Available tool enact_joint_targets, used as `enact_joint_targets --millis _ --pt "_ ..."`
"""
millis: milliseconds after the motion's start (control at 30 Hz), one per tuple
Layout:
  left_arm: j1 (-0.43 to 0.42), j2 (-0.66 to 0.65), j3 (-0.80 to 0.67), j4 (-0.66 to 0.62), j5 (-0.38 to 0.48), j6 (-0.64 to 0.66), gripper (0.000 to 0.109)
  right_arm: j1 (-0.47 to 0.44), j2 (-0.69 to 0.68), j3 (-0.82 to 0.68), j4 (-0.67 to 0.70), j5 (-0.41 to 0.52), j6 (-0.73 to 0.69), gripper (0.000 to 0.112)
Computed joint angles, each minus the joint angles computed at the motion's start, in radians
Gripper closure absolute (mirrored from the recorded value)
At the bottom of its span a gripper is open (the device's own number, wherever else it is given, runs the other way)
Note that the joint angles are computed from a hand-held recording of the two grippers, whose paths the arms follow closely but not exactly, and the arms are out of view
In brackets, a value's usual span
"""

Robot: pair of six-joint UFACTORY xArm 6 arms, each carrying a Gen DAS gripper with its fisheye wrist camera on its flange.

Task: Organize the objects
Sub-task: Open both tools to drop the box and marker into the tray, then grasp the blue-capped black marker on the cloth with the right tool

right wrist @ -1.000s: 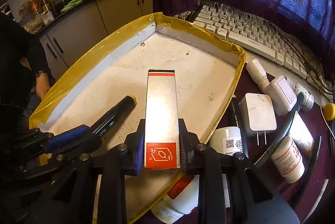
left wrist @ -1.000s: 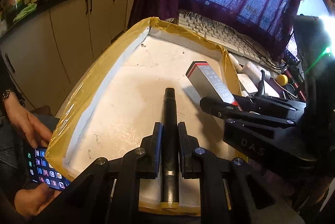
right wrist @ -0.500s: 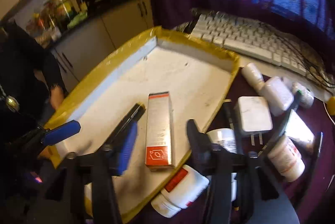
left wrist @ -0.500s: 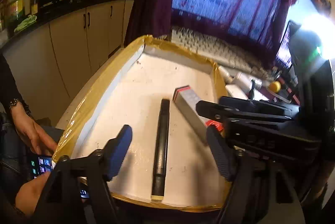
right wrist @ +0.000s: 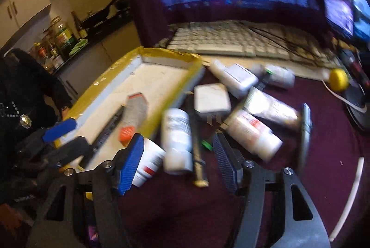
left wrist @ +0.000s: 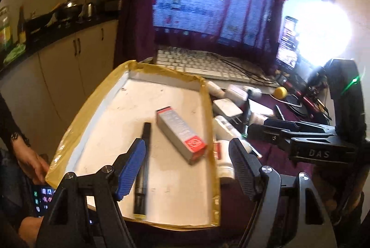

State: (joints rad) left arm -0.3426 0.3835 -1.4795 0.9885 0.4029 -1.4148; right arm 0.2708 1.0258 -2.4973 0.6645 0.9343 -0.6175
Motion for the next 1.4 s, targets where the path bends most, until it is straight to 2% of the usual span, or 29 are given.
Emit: enact_joint_targets --millis 200,333,533,700,867,1100,1300,1400 --pt "-0.035 0.048 -0.055 -0.062 0.018 0.069 0.039 -0.038 -0.067 0.140 0.027 -0.033 -0.014 0.051" --pt "-0.057 0.069 -0.083 -0.084 0.033 0.111 0.039 -0.042 -0.129 0.251 0.036 -0.090 -0.056 0.051" --pt "-0.067 0.084 -0.101 -0.106 0.041 0.146 0.039 -0.037 -0.153 0.291 0.033 -0.116 -0.086 0.051" --pt "-0.058 0.080 -0.090 -0.129 0.029 0.137 0.039 -0.025 -0.193 0.358 0.007 -0.172 -0.111 0.051" --pt "-0.053 0.085 -0.090 -0.158 0.014 0.156 0.039 -0.041 -0.190 0.351 0.007 -0.182 -0.088 0.051" --pt "-0.062 0.108 -0.118 -0.210 0.016 0.228 0.039 -0.075 -0.159 0.302 0.018 -0.144 -0.055 0.051" --pt "-0.075 0.141 -0.171 -0.280 0.025 0.330 0.039 -0.089 -0.159 0.301 -0.031 -0.205 0.014 0.052" --pt "-0.082 0.176 -0.219 -0.356 0.026 0.421 0.039 -0.092 -0.133 0.269 -0.089 -0.222 0.072 0.058"
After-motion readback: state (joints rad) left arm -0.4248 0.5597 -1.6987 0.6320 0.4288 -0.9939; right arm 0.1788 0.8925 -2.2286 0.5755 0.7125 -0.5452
